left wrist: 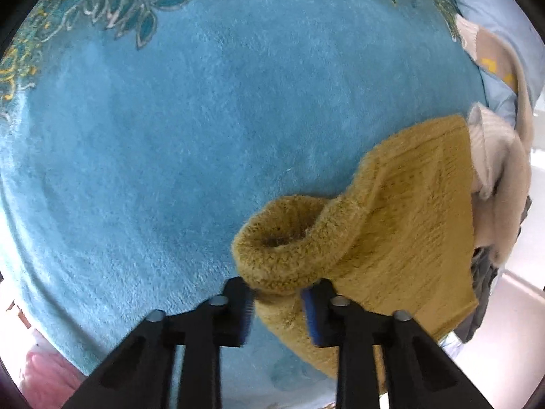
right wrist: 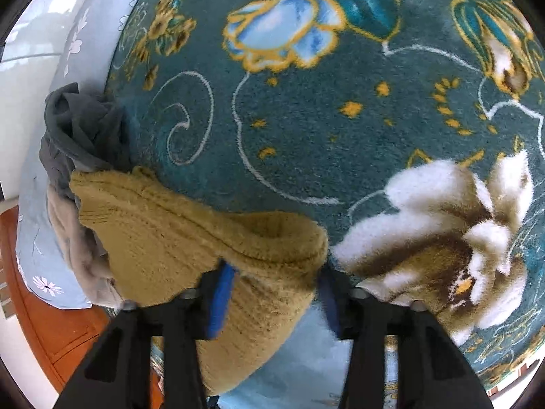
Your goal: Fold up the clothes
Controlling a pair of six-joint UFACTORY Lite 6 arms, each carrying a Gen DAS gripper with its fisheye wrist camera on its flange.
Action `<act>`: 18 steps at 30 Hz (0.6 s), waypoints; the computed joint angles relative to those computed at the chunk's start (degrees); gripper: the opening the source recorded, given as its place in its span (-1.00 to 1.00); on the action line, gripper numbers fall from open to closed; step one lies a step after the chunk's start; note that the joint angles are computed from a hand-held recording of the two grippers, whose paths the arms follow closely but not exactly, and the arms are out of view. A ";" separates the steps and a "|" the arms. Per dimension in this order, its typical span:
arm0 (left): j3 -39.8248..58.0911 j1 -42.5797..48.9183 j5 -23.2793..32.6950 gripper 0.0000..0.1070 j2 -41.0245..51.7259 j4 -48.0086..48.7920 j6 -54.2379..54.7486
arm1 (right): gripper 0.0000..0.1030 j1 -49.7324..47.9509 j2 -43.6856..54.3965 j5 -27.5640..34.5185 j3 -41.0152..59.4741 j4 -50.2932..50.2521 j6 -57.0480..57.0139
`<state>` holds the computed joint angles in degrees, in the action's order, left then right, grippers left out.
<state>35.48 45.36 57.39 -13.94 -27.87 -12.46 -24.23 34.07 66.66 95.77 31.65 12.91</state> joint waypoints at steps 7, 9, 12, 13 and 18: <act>20.24 -6.69 7.80 -0.72 0.53 -1.19 -1.52 | -0.72 1.08 0.14 7.75 13.81 1.57 -0.79; 25.48 -4.80 10.91 -0.72 -0.02 -2.81 2.06 | -0.72 0.10 -1.16 10.82 18.30 3.99 -2.30; 26.60 1.08 17.02 -0.72 -3.76 -1.21 9.40 | -0.72 -3.17 -9.21 12.46 12.76 6.52 -7.33; 25.39 3.62 18.62 -0.72 -4.91 -0.07 12.31 | -0.72 -4.47 -12.19 12.85 9.38 6.25 -9.05; 10.28 9.96 16.11 -0.71 -4.46 5.86 15.65 | -0.72 -11.46 -23.72 11.57 -17.40 -1.19 -11.03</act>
